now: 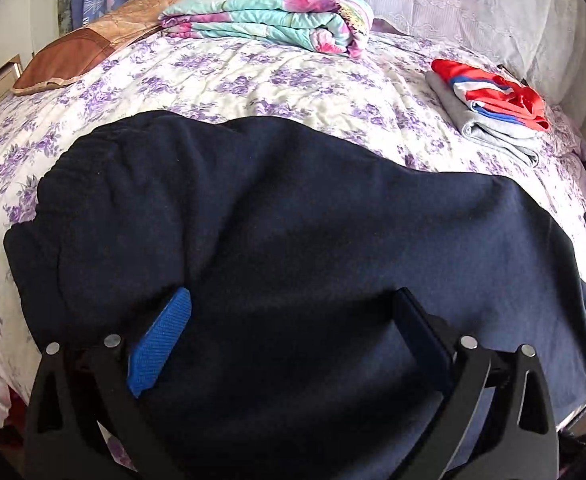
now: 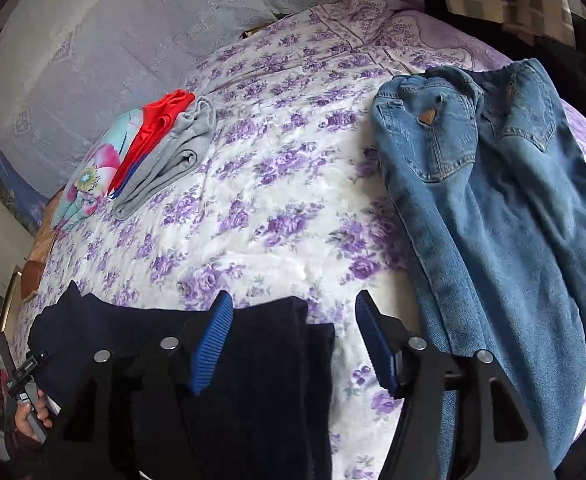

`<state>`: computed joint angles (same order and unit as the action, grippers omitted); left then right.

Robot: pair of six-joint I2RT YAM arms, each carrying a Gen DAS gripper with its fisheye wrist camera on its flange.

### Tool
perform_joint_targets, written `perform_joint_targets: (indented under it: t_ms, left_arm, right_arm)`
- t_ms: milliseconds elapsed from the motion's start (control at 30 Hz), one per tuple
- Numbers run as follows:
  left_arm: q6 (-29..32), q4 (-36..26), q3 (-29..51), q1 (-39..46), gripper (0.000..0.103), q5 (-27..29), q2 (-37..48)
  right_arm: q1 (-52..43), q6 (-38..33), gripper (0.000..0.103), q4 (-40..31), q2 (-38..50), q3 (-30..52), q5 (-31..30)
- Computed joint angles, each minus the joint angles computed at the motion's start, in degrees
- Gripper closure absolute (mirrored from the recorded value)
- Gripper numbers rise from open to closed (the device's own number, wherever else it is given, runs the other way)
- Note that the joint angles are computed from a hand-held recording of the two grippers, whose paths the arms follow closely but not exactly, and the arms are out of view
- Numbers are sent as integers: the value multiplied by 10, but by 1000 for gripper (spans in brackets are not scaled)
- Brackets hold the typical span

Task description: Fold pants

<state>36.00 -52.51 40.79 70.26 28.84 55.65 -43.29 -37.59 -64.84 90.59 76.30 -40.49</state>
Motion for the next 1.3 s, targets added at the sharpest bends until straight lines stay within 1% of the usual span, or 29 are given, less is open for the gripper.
perform_joint_targets:
  t_ms: [100,133,200,300,367,400,433,467,500,533,633,700,733,800,833,867,900,933,967,1000,1033,1100,1133,1200,1267,1300]
  left_arm:
    - [-29,10,-6,-18,5,-16,-15]
    - [-37,13,-7,-25,5,-23,-17]
    - [-43,13,-6,-30,5,-30,-18]
    - [-40,11,-4,-29,5,-31,-17]
    - [-43,13,-5,-32,5,-33,-19]
    - [-45,15,-6,-34,5,-34,-19]
    - [-45,17,-7,-34,5,-34,-20]
    - [-47,19,-9,-35,5,-34,-22]
    - [-47,20,-11,-34,5,-33,-23]
    - [-45,20,-12,-32,5,-30,-25]
    - [-37,21,-17,-23,5,-22,-30]
    - [-38,24,-21,-28,5,-23,-36]
    - [-36,26,-23,-29,5,-23,-38]
    - [-34,30,-26,-30,4,-23,-40]
    - [-31,30,-25,-29,4,-21,-39]
    - [-28,29,-25,-27,4,-20,-38]
    - [-23,25,-24,-23,4,-16,-37]
    - [-18,21,-22,-20,4,-14,-35]
    - [-14,18,-20,-17,5,-12,-33]
    - [-5,8,-14,-8,5,-4,-30]
    - [10,-9,-5,7,5,9,-25]
    - [53,-58,19,56,5,43,-16]
    - [85,-92,37,90,5,62,-7]
    - [146,-149,69,159,5,98,9]
    - [191,-181,92,221,5,122,24]
    - [195,-178,97,239,5,125,31]
  right_arm:
    - [12,-23,36,7,8,-28,18]
    - [18,-22,36,27,-6,-47,27]
    - [17,-32,36,55,-44,-75,22]
    - [41,-49,36,71,-53,-70,27]
    - [69,-66,37,54,-23,-46,51]
    - [80,-75,58,31,-1,-30,58]
    - [86,-99,83,-3,20,-15,58]
    - [86,-114,85,-2,12,-22,57]
    - [81,-127,91,12,-16,-40,54]
    - [70,-128,92,22,-43,-50,40]
    - [18,-120,92,-17,-59,-20,1]
    - [3,-108,92,-23,-49,-12,20]
    - [3,-101,92,-18,-39,-18,34]
    - [16,-77,92,18,-24,-53,71]
    - [14,-75,92,37,-26,-71,66]
    - [10,-73,91,38,-28,-73,58]
    - [4,-70,88,28,-27,-66,50]
    - [-6,-64,73,27,-35,-62,41]
    - [-18,-53,63,42,-55,-70,43]
    - [-33,-53,51,46,-70,-73,41]
    - [-54,-71,48,21,-70,-63,30]
    - [-93,-118,48,-49,-64,-40,17]
    - [-116,-151,48,-83,-67,-37,13]
    - [-151,-204,48,-122,-87,-52,22]
    - [-176,-256,48,-150,-106,-78,34]
    - [-182,-273,60,-155,-114,-93,41]
